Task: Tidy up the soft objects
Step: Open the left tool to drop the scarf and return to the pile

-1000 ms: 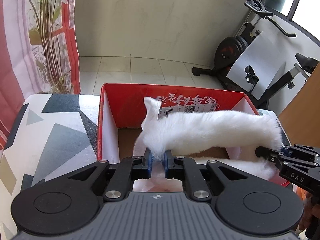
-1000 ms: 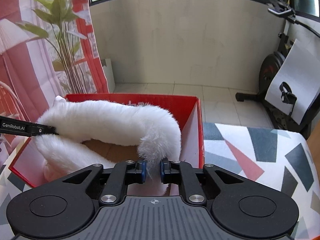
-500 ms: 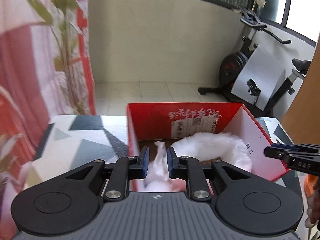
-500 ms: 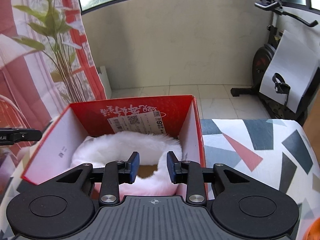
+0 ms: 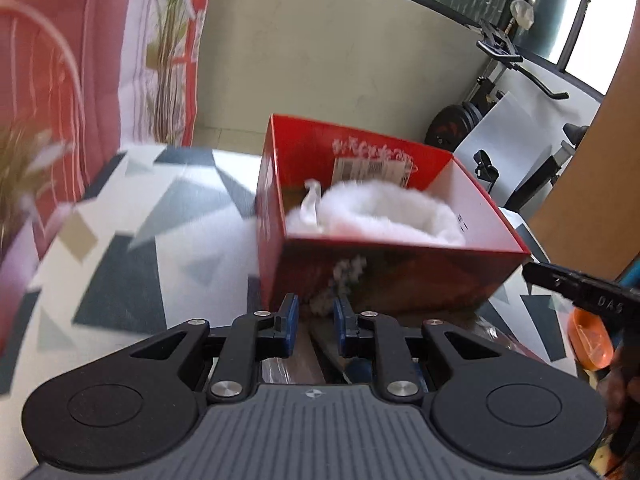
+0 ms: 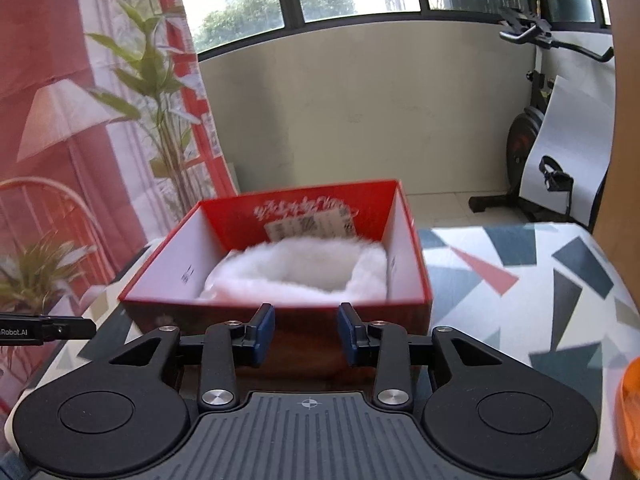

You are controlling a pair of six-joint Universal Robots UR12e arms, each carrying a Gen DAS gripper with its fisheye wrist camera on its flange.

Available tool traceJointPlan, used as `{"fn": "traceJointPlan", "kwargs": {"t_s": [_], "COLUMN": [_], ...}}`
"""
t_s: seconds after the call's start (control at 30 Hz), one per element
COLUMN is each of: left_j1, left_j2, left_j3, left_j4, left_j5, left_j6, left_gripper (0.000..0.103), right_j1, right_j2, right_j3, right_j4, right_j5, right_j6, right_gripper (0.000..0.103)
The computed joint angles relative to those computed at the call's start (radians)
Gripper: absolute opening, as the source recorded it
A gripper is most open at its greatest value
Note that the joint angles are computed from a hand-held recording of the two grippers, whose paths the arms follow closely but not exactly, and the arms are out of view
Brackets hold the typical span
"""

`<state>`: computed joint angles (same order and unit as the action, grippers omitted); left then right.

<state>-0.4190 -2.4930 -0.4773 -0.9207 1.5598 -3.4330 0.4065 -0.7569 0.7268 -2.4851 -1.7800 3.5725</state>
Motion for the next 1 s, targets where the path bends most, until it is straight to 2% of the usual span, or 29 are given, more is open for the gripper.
{"fn": "traceJointPlan", "kwargs": {"t_s": [0.17, 0.33, 0.47, 0.53, 0.6, 0.67, 0.73, 0.9, 1.0], "left_j1": [-0.003, -0.003, 0.003, 0.01, 0.016, 0.023, 0.025, 0.019, 0.018], "left_j2": [0.05, 0.072, 0.108, 0.117, 0.13, 0.149, 0.158, 0.17, 0.172], "left_j3": [-0.112, -0.152, -0.218, -0.229, -0.252, -0.291, -0.315, -0.356, -0.372], "left_j4": [0.048, 0.012, -0.021, -0.053, -0.055, -0.031, -0.028, -0.033, -0.035], "left_j5": [-0.032, -0.067, -0.081, -0.089, -0.1, -0.12, -0.138, -0.171, -0.167], "left_j6": [-0.02, -0.016, -0.028, -0.027, -0.018, -0.023, -0.027, -0.013, -0.022], "left_gripper": [0.02, 0.02, 0.02, 0.024, 0.04, 0.046, 0.046, 0.046, 0.046], "right_j1": [0.013, 0.027, 0.032, 0.031, 0.032, 0.038, 0.044, 0.046, 0.049], "right_j2": [-0.031, -0.054, -0.083, -0.102, -0.118, -0.129, -0.144, -0.167, -0.179], "right_j3": [0.064, 0.107, 0.158, 0.188, 0.207, 0.221, 0.246, 0.28, 0.298], "right_j4": [-0.003, 0.026, 0.048, 0.062, 0.082, 0.096, 0.096, 0.16, 0.2], "right_j5": [0.022, 0.021, 0.016, 0.024, 0.026, 0.003, -0.011, -0.023, -0.035], "right_j6": [0.015, 0.016, 0.054, 0.082, 0.085, 0.068, 0.073, 0.093, 0.111], "right_gripper": [0.033, 0.033, 0.034, 0.034, 0.034, 0.035, 0.043, 0.045, 0.048]}}
